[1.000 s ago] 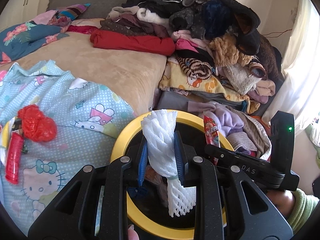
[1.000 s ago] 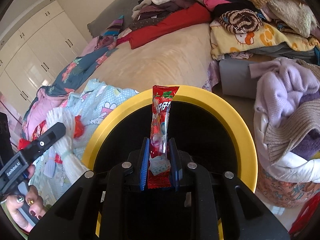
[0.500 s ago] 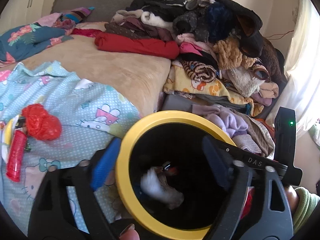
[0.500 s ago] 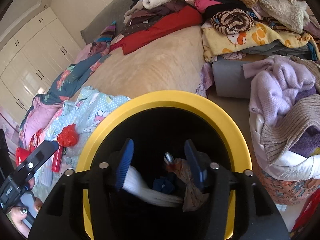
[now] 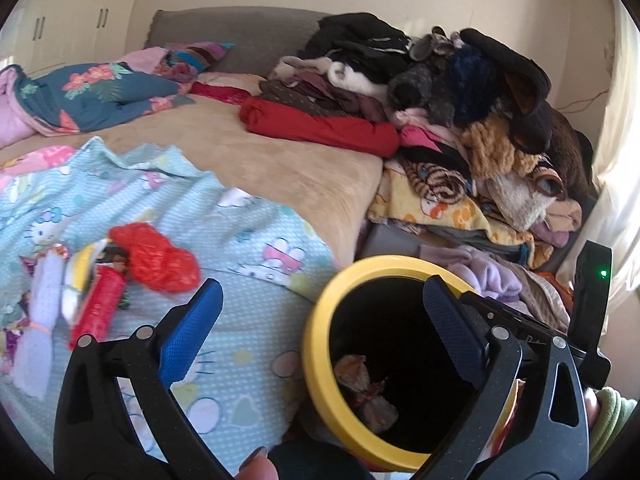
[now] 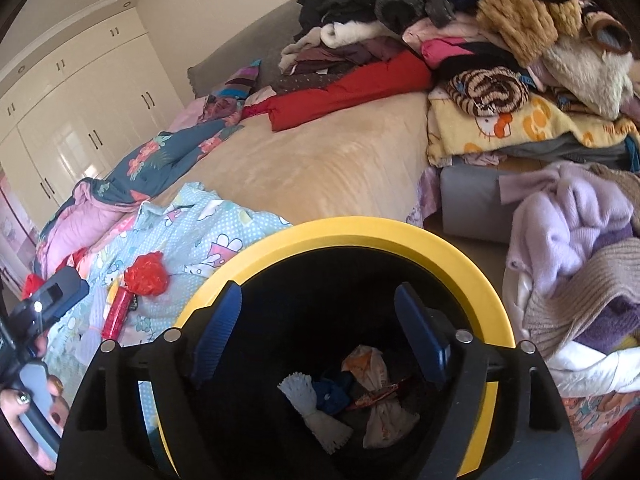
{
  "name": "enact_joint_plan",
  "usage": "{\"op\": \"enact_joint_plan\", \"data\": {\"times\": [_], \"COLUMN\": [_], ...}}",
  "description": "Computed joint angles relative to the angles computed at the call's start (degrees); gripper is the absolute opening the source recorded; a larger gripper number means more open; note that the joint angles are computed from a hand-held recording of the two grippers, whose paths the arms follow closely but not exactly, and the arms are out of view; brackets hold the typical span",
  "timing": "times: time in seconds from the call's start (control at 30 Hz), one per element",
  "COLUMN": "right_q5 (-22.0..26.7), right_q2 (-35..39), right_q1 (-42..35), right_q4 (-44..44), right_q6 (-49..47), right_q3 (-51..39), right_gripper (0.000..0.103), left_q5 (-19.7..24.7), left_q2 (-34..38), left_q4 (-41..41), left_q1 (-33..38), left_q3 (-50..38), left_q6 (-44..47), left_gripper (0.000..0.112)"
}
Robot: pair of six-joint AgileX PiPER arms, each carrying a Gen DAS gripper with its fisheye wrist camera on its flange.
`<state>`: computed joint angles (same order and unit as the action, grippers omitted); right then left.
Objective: Collect trash
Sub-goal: 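Move both tools back toward the remaining trash on the sheet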
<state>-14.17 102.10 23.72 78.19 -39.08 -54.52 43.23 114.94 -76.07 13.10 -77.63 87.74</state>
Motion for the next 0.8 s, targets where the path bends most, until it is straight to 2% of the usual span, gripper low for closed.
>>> {"op": "enact_joint_plan", "data": {"times": [0.27,0.63,0.8], "right_q5": [-2.4,-5.8,-8.6], "right_q2": [1.1,3.8,4.9], "right_q1": [3.2,7.8,10.2], "right_q4": [0.1,9.1,14.5], "right_q6": [-1.8,-12.7,-20.5], "right_q3": [-2.5,-7.8,-10.7], "right_gripper": [0.078,0.078,0.079], "left_q5": [0.5,2.0,2.7], "left_q2": [0.5,2.6,3.4], "left_q4": [-1.4,-1.0,-1.0], "left_q1": [3.7,7.9,9.3], "left_q3": [-1.5,-5.0,-6.0], "left_q6": [0.6,-1.3,-1.8], "left_gripper": [0.092,0.092,0.092]}}
